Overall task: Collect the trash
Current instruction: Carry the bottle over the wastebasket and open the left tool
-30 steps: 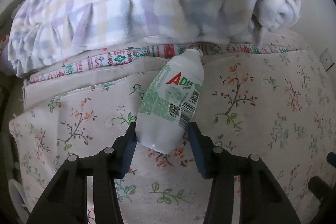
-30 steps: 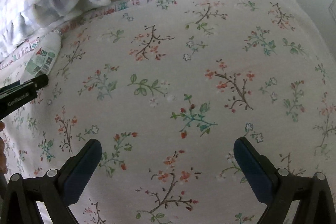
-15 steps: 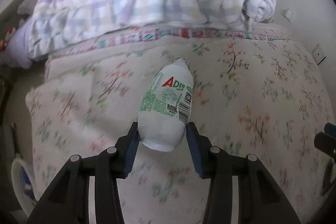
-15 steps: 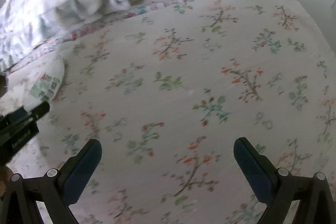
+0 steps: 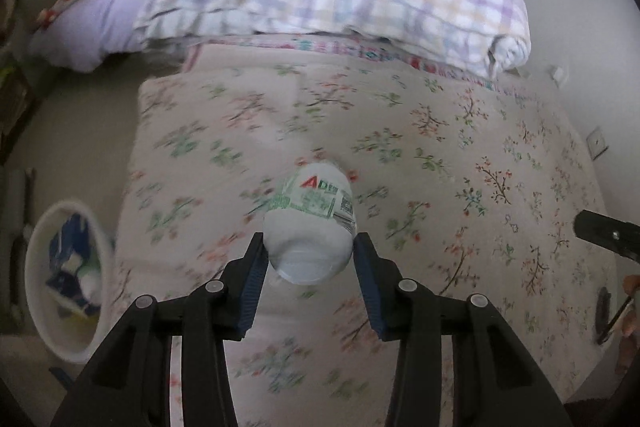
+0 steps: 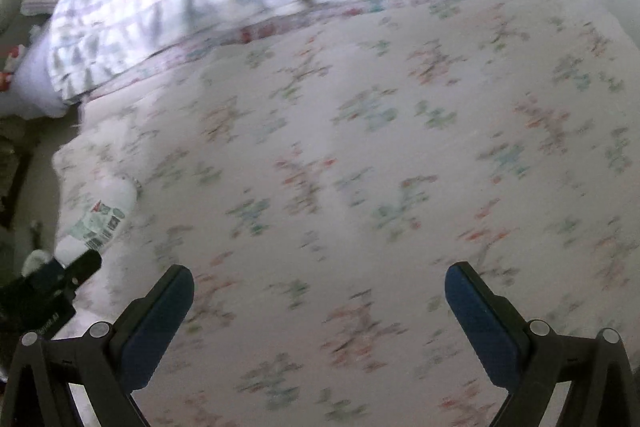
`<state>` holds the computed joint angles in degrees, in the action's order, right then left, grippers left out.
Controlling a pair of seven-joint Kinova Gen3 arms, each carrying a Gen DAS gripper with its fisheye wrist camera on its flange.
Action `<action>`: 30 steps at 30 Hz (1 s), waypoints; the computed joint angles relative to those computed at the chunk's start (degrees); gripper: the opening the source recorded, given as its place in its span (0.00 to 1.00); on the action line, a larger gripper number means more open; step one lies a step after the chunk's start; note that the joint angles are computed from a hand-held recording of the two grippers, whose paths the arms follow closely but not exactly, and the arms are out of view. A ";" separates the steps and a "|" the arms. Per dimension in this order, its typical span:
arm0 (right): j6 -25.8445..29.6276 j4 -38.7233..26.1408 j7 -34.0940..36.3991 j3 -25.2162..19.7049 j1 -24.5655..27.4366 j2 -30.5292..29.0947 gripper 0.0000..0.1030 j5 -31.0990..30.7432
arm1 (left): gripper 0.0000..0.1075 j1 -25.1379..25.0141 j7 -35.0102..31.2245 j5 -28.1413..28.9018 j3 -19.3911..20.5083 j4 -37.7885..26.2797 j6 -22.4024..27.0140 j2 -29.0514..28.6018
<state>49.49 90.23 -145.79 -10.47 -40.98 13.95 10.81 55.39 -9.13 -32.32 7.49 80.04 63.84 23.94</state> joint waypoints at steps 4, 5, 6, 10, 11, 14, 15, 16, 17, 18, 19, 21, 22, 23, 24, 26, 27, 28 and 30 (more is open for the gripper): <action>1.23 -1.93 -1.88 -0.37 -2.53 1.33 1.00 1.51 | 0.42 -0.45 6.82 0.26 -0.05 8.20 -3.25 -5.18; 1.79 -2.48 -2.11 -0.42 -3.25 1.66 1.00 2.06 | 0.42 -0.68 8.11 -0.18 0.28 9.50 -3.44 -6.18; 2.34 -3.06 -2.13 -0.49 -3.95 2.07 1.00 2.59 | 0.42 -0.73 9.61 -0.91 0.61 11.01 -3.17 -7.38; 5.09 -6.08 -1.60 -0.42 -7.25 4.43 1.00 5.37 | 0.42 -2.40 13.39 -2.14 2.69 16.20 -2.91 -11.20; 5.78 -6.69 -1.70 -0.27 -8.14 4.99 1.00 6.10 | 0.42 -2.95 14.65 -2.22 3.15 17.87 -2.94 -12.49; 6.95 -8.09 -1.63 0.05 -9.94 6.36 1.00 7.15 | 0.42 -4.72 17.92 -2.63 4.59 21.86 -3.26 -15.69; 7.10 -8.45 -1.50 0.13 -10.16 6.75 1.00 7.09 | 0.42 -5.35 18.78 -2.75 5.12 22.98 -3.37 -16.70; 7.39 -8.94 -1.46 0.20 -10.43 7.20 1.00 6.94 | 0.42 -5.99 19.75 -2.88 5.62 24.20 -3.34 -17.89; 7.47 -9.47 -1.20 0.14 -10.48 7.80 1.00 6.42 | 0.42 -6.58 20.66 -3.06 6.17 25.15 -3.04 -18.84; 7.38 -9.65 -0.92 0.16 -10.44 7.99 1.00 5.91 | 0.42 -7.24 21.25 -3.16 6.75 25.80 -2.85 -19.44; 7.00 -9.91 -0.53 0.02 -10.21 8.41 1.00 5.01 | 0.42 -7.90 21.94 -3.16 7.30 26.64 -2.47 -20.40; 7.06 -10.60 -0.58 0.32 -10.67 9.06 1.00 4.50 | 0.42 -9.29 24.00 -3.07 8.37 28.46 -1.65 -22.18; 7.69 -11.28 -0.78 0.63 -11.39 9.66 1.00 4.96 | 0.42 -10.16 25.19 -2.74 8.77 29.76 -1.95 -23.41; 8.36 -11.98 -0.79 0.85 -11.95 10.12 1.00 5.27 | 0.42 -10.96 26.16 -2.52 9.29 30.64 -2.00 -24.20; 9.00 -12.76 -0.60 0.96 -12.41 10.63 1.00 5.47 | 0.41 -11.81 26.94 -2.20 9.78 31.40 -1.93 -24.80; 9.83 -14.21 0.39 0.99 -13.05 11.74 1.00 5.56 | 0.21 -13.69 27.42 -1.27 10.49 32.98 -2.55 -26.03; 10.04 -14.67 0.68 1.10 -13.30 12.03 1.00 5.53 | 0.20 -14.87 26.79 -0.01 10.48 33.62 -3.04 -26.52; 10.27 -15.23 1.02 1.18 -13.60 12.40 1.00 5.56 | 0.19 -15.79 27.04 0.40 10.86 34.28 -3.20 -26.82; 10.54 -16.16 1.52 1.38 -14.23 13.07 1.00 5.59 | 0.19 -17.55 27.01 0.85 11.68 35.39 -3.46 -27.11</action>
